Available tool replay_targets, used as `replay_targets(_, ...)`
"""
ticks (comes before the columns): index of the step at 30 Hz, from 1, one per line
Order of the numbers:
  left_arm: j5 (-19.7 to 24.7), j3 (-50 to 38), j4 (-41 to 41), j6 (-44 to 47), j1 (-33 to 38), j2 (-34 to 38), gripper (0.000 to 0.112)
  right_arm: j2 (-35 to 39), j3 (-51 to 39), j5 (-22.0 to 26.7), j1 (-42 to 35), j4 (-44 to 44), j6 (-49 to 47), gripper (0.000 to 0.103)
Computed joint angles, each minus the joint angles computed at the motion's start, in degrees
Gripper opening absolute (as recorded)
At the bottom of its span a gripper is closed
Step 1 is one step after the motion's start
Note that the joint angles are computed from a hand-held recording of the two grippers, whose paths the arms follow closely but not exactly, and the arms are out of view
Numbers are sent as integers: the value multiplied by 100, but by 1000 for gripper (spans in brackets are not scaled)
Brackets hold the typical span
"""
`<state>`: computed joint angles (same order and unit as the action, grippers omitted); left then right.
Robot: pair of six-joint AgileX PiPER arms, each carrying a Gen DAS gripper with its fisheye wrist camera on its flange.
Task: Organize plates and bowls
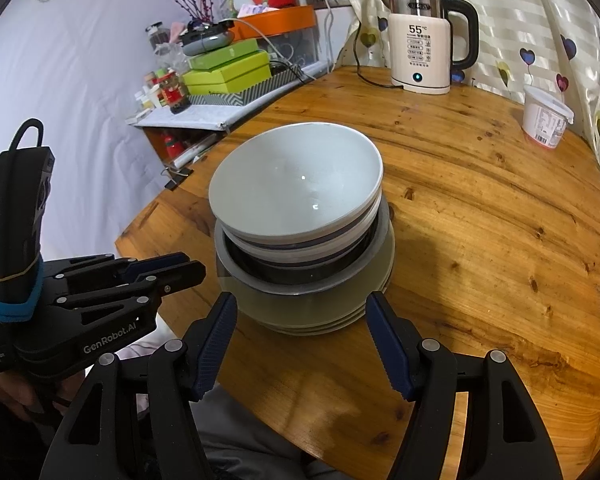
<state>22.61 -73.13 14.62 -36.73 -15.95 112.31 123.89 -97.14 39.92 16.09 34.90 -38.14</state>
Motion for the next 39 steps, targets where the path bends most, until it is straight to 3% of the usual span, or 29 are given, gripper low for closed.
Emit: replay_targets(39, 4, -17, -370, 286, -18, 4, 18, -13, 42, 9, -4, 20, -15, 67)
